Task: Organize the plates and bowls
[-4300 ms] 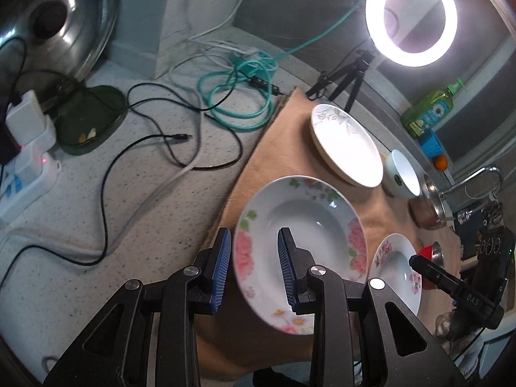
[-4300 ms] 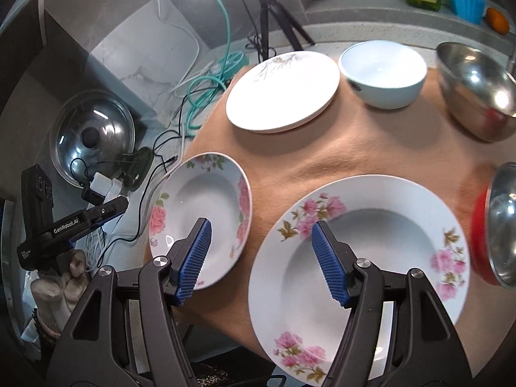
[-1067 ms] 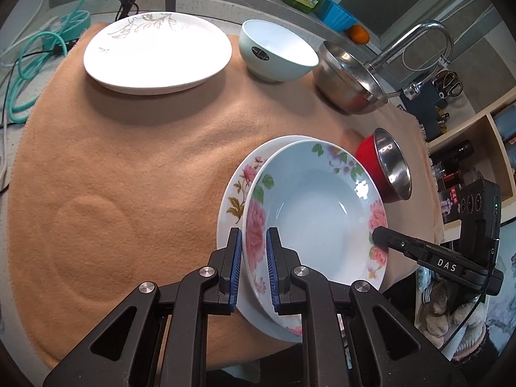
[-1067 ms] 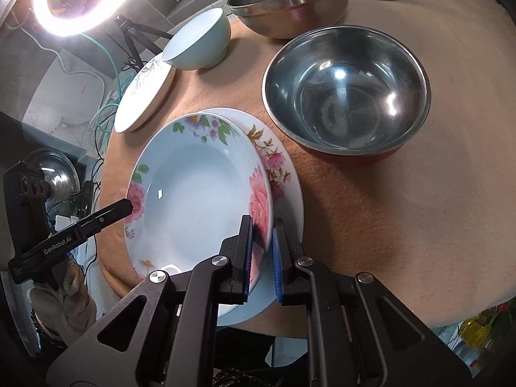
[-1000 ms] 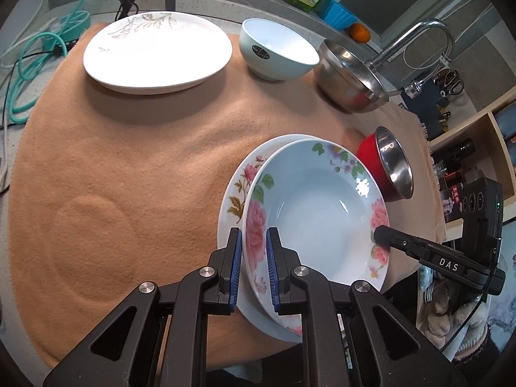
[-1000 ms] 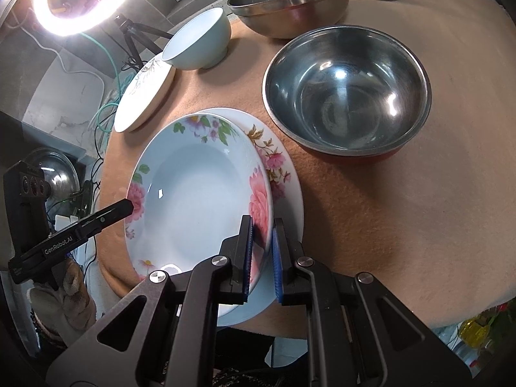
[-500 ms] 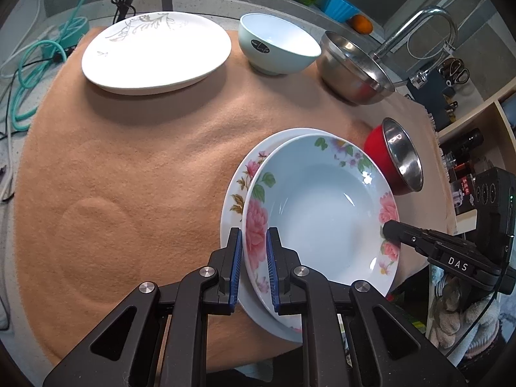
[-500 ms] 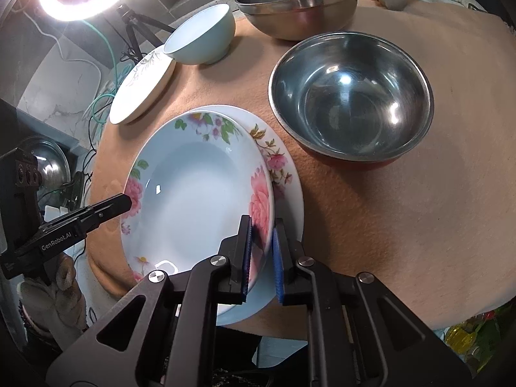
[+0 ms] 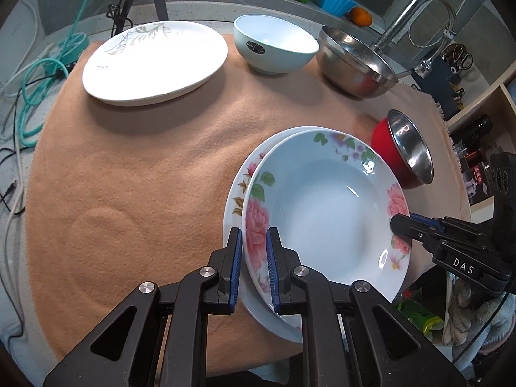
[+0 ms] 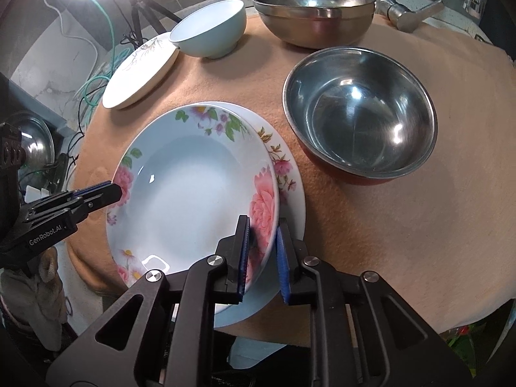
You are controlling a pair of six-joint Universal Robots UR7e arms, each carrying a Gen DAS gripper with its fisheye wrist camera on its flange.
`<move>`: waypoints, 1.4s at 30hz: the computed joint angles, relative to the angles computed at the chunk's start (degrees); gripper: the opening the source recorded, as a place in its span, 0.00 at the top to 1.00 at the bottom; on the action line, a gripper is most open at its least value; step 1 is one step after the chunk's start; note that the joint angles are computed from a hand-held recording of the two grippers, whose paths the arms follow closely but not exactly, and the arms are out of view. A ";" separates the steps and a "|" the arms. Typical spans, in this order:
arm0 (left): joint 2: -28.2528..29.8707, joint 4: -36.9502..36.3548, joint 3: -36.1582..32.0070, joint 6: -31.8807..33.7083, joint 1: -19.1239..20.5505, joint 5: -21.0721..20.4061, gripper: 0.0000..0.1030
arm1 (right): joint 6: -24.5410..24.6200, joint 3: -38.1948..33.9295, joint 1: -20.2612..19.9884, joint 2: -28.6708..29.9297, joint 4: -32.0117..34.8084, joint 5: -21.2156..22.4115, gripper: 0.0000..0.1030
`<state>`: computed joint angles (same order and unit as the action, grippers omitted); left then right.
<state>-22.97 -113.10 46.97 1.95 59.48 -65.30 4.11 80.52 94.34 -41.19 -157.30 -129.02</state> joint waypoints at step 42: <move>3.23 1.75 -15.08 -1.01 3.40 -5.61 0.86 | -1.80 -3.91 1.59 0.46 -7.52 8.62 0.78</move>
